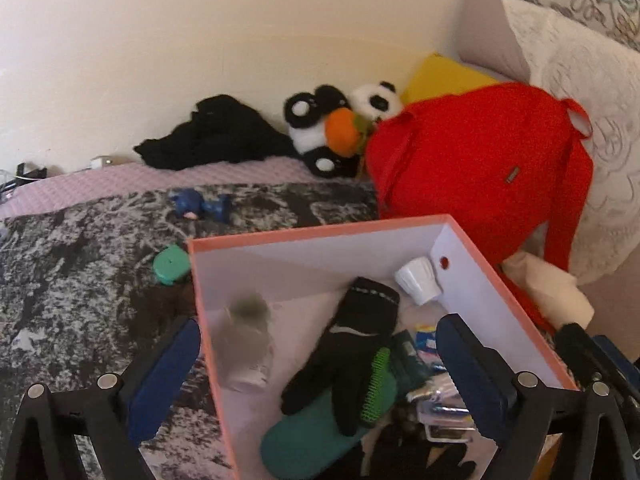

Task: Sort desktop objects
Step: 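Grasp the clear box of dark pieces with the left tool while the right tool grasps the green tape measure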

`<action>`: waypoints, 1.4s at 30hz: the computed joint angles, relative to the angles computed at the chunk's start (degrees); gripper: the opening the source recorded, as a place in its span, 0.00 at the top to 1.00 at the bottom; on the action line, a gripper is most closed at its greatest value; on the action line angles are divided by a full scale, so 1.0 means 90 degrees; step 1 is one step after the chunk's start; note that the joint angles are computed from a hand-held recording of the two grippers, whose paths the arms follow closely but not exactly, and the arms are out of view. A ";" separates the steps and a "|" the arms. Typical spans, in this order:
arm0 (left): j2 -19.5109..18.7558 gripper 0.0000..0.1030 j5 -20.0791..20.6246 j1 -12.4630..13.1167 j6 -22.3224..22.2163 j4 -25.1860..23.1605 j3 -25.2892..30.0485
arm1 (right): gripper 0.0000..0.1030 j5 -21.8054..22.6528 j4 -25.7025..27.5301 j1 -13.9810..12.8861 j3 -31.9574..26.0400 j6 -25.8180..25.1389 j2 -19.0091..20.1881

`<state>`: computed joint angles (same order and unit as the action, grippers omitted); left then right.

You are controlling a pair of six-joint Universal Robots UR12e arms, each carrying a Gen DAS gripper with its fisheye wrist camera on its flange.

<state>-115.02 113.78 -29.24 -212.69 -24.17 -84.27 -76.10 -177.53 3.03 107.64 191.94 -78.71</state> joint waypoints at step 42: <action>0.1994 0.05 0.0928 0.2620 -0.1065 -0.0130 -0.3631 | 0.14 -0.1196 0.1970 0.2632 -0.2763 -0.1020 0.2337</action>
